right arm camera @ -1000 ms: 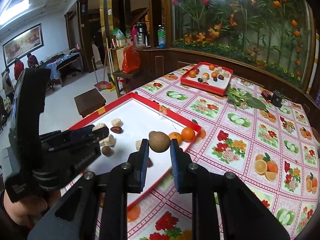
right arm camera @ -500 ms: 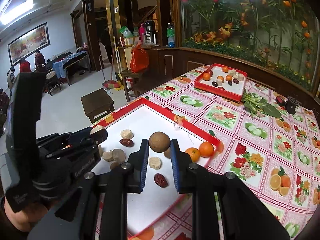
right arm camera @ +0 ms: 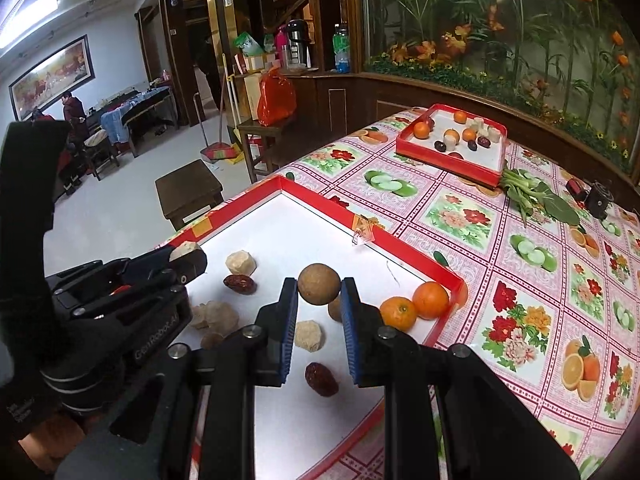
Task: Organize fruits
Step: 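Lower both held balls toward the tray floor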
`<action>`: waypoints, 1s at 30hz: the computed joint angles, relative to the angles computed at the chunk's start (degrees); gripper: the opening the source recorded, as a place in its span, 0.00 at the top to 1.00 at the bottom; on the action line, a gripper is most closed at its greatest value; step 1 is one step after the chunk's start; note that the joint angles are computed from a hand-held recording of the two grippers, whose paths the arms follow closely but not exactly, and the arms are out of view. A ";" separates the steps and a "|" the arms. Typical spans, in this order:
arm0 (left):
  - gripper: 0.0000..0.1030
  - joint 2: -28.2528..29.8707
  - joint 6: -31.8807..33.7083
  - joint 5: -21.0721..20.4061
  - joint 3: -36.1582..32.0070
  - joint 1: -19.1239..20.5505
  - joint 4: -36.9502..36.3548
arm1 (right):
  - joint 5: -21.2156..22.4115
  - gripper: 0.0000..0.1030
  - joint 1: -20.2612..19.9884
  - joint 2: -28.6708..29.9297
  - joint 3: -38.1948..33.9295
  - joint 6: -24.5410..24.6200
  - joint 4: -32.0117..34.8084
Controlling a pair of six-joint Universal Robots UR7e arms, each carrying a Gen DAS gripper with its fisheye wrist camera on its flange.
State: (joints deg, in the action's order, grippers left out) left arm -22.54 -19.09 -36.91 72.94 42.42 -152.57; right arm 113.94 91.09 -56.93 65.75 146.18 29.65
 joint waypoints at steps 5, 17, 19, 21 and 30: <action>0.77 0.18 -0.23 0.07 -0.47 0.21 0.69 | 0.41 0.77 -0.42 2.15 -2.75 0.31 1.34; 0.77 1.04 -0.10 -0.01 -1.88 0.42 1.73 | 0.66 0.77 -1.29 4.78 -6.18 1.07 3.61; 0.77 1.07 -0.06 -0.02 -1.97 0.49 1.74 | 0.65 0.77 -1.35 5.03 -6.42 1.16 3.74; 0.77 1.08 -0.13 0.02 -2.01 0.54 1.79 | 0.74 0.77 -1.35 5.46 -6.91 1.27 4.10; 0.77 1.30 -0.48 -0.13 -2.65 0.98 2.33 | 0.78 0.77 -1.13 7.43 -9.16 1.13 5.48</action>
State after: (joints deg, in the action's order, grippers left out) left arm -21.23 -19.57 -37.04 70.29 43.40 -150.24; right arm 114.72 89.96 -49.50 56.59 147.30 35.13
